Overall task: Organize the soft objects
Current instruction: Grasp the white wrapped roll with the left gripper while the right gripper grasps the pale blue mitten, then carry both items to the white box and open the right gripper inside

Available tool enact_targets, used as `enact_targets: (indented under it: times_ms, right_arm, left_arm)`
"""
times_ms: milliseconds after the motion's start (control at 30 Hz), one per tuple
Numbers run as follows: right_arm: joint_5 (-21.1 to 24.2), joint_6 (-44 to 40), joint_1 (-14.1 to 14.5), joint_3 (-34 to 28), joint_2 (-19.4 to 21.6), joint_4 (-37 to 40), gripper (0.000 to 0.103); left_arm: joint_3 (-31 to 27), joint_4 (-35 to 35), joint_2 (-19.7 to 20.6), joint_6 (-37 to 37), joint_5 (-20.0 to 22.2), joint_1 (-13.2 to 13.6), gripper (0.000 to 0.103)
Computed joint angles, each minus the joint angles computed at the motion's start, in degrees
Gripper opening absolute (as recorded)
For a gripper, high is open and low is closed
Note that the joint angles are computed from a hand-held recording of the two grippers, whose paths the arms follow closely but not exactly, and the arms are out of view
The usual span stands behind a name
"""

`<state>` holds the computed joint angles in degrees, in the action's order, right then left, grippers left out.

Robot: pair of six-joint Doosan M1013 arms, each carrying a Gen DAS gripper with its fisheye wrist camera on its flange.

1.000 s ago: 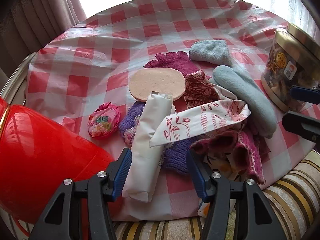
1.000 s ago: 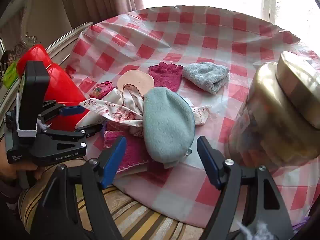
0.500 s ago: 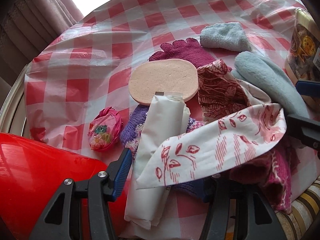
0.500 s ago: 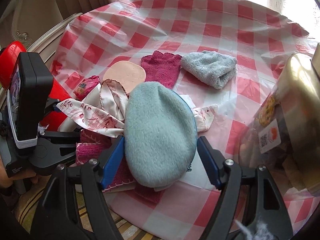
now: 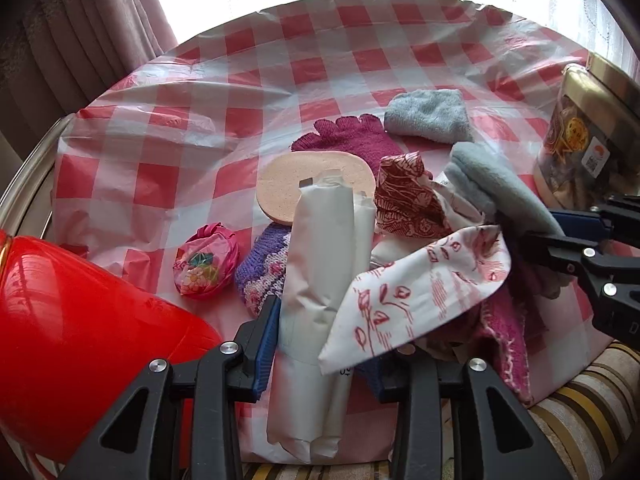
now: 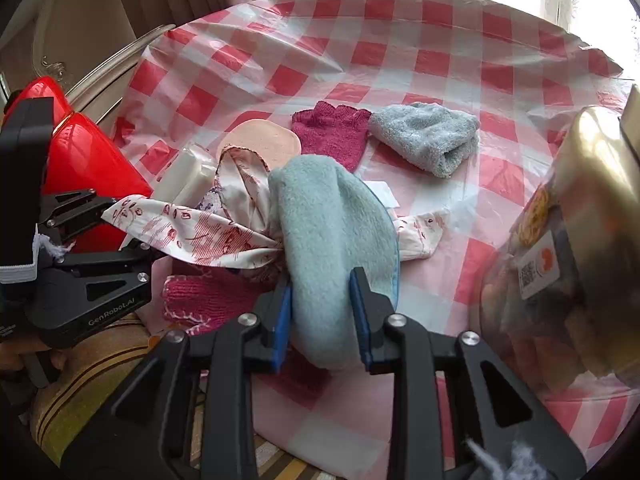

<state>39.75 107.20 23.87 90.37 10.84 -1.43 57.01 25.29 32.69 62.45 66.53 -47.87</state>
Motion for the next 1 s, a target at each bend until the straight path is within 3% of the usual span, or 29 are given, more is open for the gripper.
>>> enact_targets:
  times_ms: [233, 567, 1000]
  right_arm:
    - [-1.3, 0.9, 0.2, 2.0, -2.4, -0.1, 0.015]
    - [-3.6, 3.4, 0.4, 5.1, -6.2, -0.1, 0.014]
    - [-5.4, 12.4, 0.8, 10.7, -13.5, -5.1, 0.014]
  left_arm:
    - [4.0, 0.5, -3.5, -5.4, -4.4, -0.6, 0.038]
    - [7.5, 3.8, -6.7, -11.1, -7.4, -1.6, 0.038]
    - [9.0, 4.8, -8.8, -12.5, -9.8, -2.9, 0.038]
